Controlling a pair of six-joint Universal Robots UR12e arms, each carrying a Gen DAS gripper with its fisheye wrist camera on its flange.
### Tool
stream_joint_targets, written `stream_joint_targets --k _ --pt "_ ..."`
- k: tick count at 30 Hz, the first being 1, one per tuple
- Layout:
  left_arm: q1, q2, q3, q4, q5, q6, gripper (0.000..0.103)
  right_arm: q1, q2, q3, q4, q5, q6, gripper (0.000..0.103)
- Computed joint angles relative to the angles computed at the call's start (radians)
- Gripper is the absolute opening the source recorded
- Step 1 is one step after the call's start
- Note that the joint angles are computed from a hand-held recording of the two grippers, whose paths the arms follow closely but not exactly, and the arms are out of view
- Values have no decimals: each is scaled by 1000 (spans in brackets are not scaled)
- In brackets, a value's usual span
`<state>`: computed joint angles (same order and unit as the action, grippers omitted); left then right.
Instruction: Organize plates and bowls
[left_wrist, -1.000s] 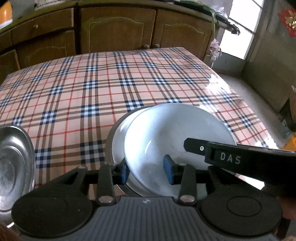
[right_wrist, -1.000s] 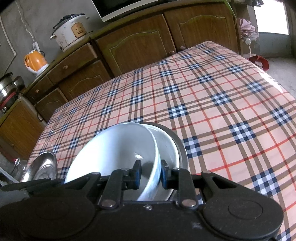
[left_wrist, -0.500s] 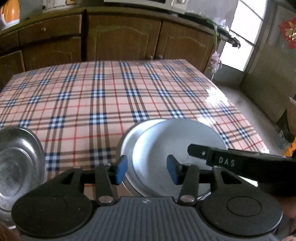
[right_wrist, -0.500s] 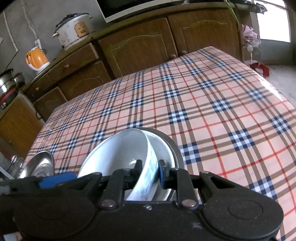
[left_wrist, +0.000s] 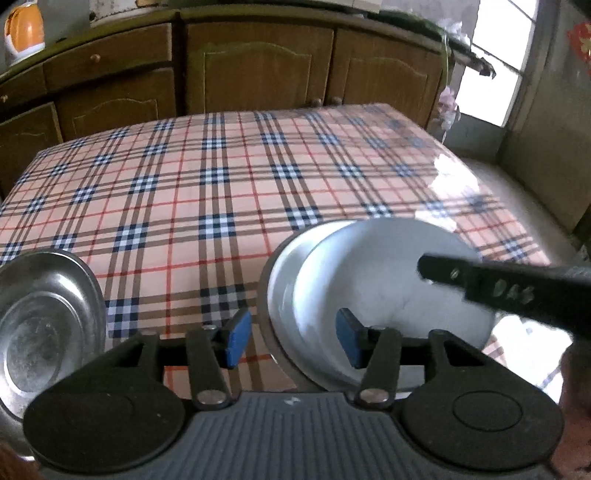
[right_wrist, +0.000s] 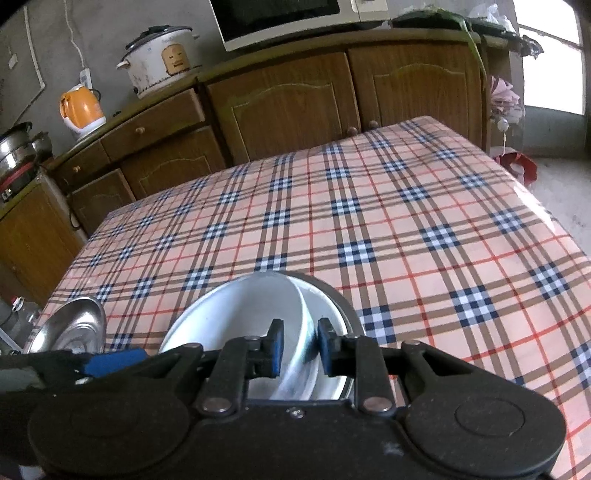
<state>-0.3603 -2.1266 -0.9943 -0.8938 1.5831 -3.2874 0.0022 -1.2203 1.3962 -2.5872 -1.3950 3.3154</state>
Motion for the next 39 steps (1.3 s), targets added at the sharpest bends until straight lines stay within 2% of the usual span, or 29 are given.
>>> stream_joint_targets --k 5,12,24,33,36,39 --pt "-1 -4 -1 -10 22 -3 60 0 -4 1 -18 -6 -14 32" --pt "0 -3 -3 -5 23 -10 62 3 -9 4 -32 -26 -31 32" --pt "0 5 -12 18 16 -23 69 -17 -41 48 -95 -57 47 32" --pt "2 17 -24 43 7 -35 75 -21 -59 70 -80 -107 90 32" --pt "3 20 -27 49 10 -39 77 -23 -63 77 -89 -82 108 33" --pt "4 23 -32 55 10 -44 78 -16 -62 76 -89 -91 95 33"
